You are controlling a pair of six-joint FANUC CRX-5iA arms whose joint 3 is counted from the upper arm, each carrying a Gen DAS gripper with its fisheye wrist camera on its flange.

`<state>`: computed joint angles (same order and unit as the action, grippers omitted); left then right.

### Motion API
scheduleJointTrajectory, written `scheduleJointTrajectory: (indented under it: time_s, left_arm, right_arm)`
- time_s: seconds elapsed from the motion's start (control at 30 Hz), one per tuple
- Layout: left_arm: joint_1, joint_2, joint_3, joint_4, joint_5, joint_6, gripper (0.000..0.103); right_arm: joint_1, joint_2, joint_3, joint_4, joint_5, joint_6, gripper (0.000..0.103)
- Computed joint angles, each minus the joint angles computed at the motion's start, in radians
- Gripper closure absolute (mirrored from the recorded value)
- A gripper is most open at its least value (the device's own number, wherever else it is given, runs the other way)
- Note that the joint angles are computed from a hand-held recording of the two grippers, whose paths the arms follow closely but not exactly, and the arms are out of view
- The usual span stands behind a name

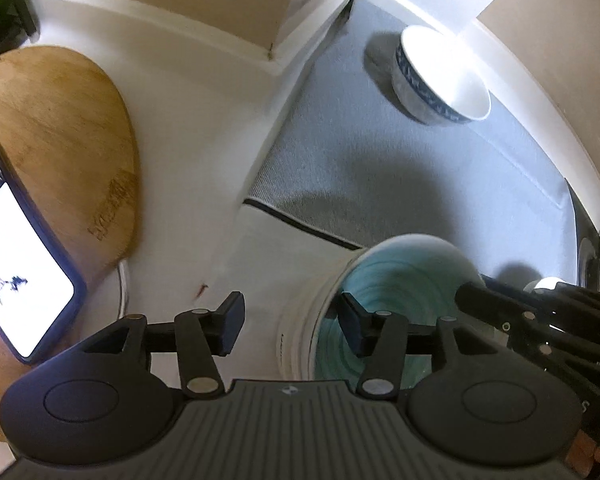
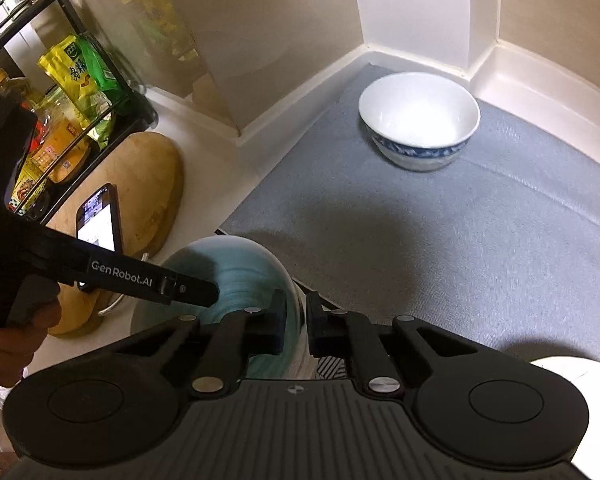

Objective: Organize plates and bowls
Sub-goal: 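Lift the teal bowl into the cream bowl and open both grippers, then move both grippers to the white bowl with the blue band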

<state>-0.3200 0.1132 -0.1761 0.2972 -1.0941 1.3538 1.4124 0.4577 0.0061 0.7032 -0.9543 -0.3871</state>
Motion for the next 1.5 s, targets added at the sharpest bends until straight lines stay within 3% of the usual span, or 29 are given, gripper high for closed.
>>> scheduleJointTrajectory:
  time_s: [0.2, 0.27, 0.37, 0.43, 0.5, 0.63, 0.93, 1.5]
  left_arm:
    - [-0.007, -0.007, 0.014, -0.036, -0.012, 0.017, 0.04]
    - [-0.007, -0.016, 0.011, -0.038, -0.007, 0.012, 0.027]
    - [-0.025, -0.039, 0.006, -0.054, 0.026, 0.004, 0.018]
    - [-0.042, -0.049, 0.01, -0.067, 0.044, -0.005, 0.018]
    - [-0.058, -0.06, 0.014, -0.078, 0.062, -0.007, 0.016]
    - [-0.095, -0.078, 0.031, -0.151, 0.1, 0.037, 0.007]
    - [-0.133, -0.054, 0.073, -0.194, 0.107, 0.075, 0.007]
    - [-0.172, -0.024, 0.11, -0.224, 0.09, 0.096, 0.007]
  right_arm:
    - [-0.005, -0.002, -0.006, -0.037, 0.022, -0.003, 0.091]
    - [-0.007, -0.003, -0.009, -0.039, 0.03, -0.007, 0.09]
    - [-0.006, -0.018, -0.031, -0.018, 0.048, -0.04, 0.087]
    - [-0.005, -0.024, -0.037, -0.01, 0.045, -0.056, 0.066]
    - [-0.004, -0.029, -0.04, -0.004, 0.037, -0.075, 0.054]
    - [-0.003, -0.047, -0.057, 0.01, 0.032, -0.112, 0.044]
    - [0.003, -0.076, -0.101, 0.028, 0.019, -0.214, 0.033]
    - [0.01, -0.101, -0.138, 0.018, 0.02, -0.278, 0.027]
